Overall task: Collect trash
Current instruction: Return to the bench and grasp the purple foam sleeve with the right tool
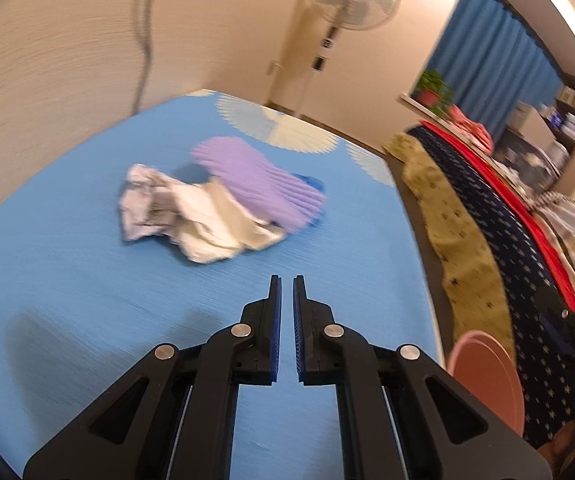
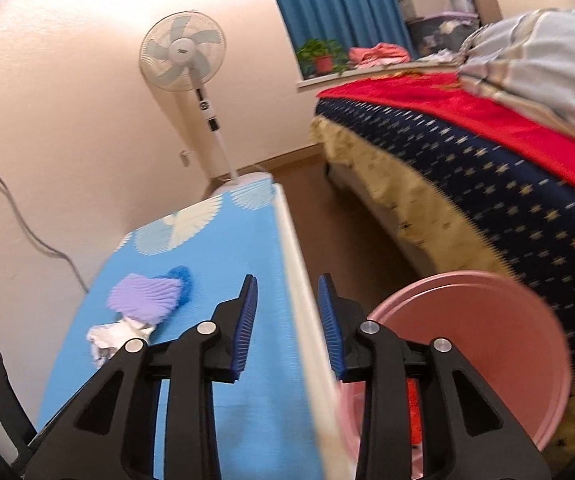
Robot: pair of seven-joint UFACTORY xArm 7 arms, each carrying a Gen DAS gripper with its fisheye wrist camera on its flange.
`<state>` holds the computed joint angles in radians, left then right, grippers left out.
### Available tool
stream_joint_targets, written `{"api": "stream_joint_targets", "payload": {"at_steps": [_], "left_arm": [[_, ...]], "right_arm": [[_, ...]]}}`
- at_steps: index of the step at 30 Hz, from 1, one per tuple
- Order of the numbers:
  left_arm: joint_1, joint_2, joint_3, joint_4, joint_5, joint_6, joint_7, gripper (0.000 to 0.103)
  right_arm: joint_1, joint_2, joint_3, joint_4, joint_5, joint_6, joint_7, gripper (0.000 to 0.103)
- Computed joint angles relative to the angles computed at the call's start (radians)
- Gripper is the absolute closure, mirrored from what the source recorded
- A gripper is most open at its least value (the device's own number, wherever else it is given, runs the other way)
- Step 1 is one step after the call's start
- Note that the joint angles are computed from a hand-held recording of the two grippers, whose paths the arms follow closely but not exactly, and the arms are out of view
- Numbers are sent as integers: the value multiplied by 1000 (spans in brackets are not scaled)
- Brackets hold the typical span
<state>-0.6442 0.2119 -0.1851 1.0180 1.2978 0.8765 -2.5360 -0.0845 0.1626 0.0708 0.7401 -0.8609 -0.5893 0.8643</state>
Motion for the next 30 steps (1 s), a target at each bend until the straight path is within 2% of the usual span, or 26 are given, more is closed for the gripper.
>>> {"api": "stream_joint_targets", "payload": {"at_steps": [6, 14, 17, 20, 21, 24, 27, 30], "left_arm": [[13, -13, 7, -29, -23, 48, -28, 97], [37, -16, 14, -53, -38, 76, -63, 97], [49, -24, 17, -69, -29, 80, -83, 95], [63, -27, 19, -82, -20, 76, -103, 73], [68, -26, 20, -85, -17, 71, -109, 71], [83, -22, 25, -90, -15, 55, -115, 71], [99, -24, 32, -104, 0, 26, -143, 71], [108, -24, 33, -108, 12, 14, -153, 71]], "right_arm": [[4, 108, 45, 84, -66, -47, 58, 73], [0, 262, 105, 257, -243, -37, 235, 73], [-1, 328, 122, 354, -352, -32, 374, 73], [24, 383, 116, 445, -453, -39, 496, 71], [39, 402, 112, 477, -485, -37, 535, 70], [81, 466, 90, 583, -604, -44, 688, 66], [145, 557, 45, 734, -746, -83, 907, 64], [197, 617, -3, 829, -791, -128, 1016, 63]]}}
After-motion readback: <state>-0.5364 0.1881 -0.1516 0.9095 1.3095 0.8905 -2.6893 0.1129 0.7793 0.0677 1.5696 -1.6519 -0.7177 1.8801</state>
